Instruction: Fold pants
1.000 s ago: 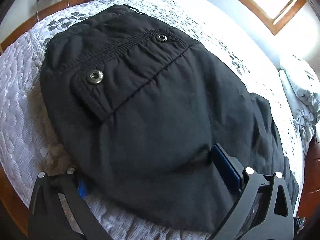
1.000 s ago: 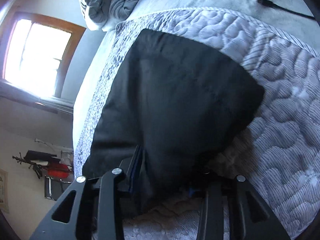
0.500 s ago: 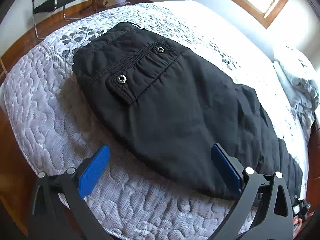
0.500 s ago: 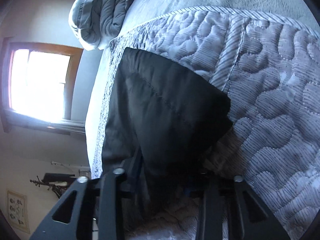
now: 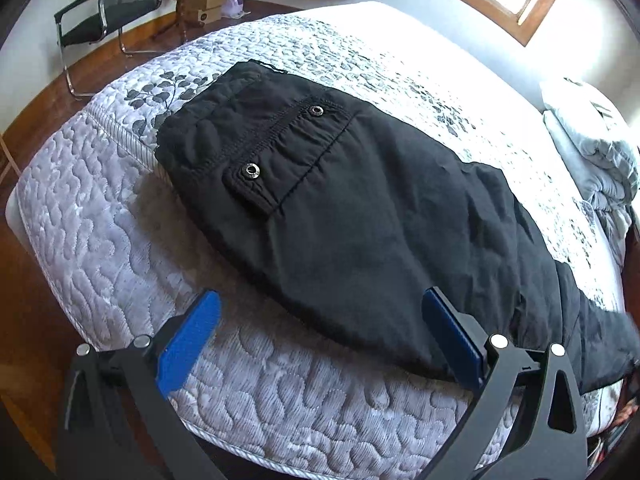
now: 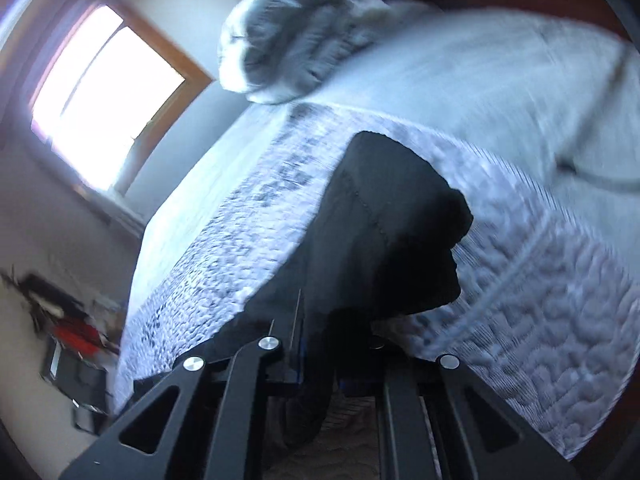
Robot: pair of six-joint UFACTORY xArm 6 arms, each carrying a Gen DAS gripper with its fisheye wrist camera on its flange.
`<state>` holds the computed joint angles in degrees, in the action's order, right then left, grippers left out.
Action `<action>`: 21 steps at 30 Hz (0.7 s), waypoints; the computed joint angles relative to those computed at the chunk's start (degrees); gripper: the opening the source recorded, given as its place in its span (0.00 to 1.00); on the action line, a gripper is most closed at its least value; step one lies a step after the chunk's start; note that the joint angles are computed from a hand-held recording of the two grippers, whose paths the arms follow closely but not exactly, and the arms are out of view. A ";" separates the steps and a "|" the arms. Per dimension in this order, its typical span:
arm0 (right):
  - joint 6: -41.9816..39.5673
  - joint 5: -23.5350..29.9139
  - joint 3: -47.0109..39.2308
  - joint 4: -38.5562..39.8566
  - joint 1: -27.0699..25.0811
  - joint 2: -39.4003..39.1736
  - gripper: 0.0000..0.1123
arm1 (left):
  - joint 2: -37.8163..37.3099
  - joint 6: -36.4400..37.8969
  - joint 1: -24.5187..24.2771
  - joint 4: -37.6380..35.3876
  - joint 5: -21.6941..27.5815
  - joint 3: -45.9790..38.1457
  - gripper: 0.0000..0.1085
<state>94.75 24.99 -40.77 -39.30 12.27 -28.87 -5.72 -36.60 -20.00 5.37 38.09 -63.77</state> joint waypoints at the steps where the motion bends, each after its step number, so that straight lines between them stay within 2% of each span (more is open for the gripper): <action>1: -0.98 2.47 -3.08 -1.14 1.61 1.45 0.09 | -0.23 0.05 -0.03 -0.10 -0.19 0.24 0.92; 7: -9.06 12.57 -19.78 -4.63 10.24 11.57 0.09 | -1.65 0.56 0.03 -1.96 -1.34 1.70 0.92; 13: -17.11 19.02 -33.36 -5.27 17.08 21.64 0.09 | -2.60 1.04 -0.03 -2.65 -1.60 2.35 0.92; 21: -25.11 20.14 -44.62 -2.06 21.48 32.25 0.09 | -3.24 2.13 -0.04 -2.58 -1.73 2.00 0.92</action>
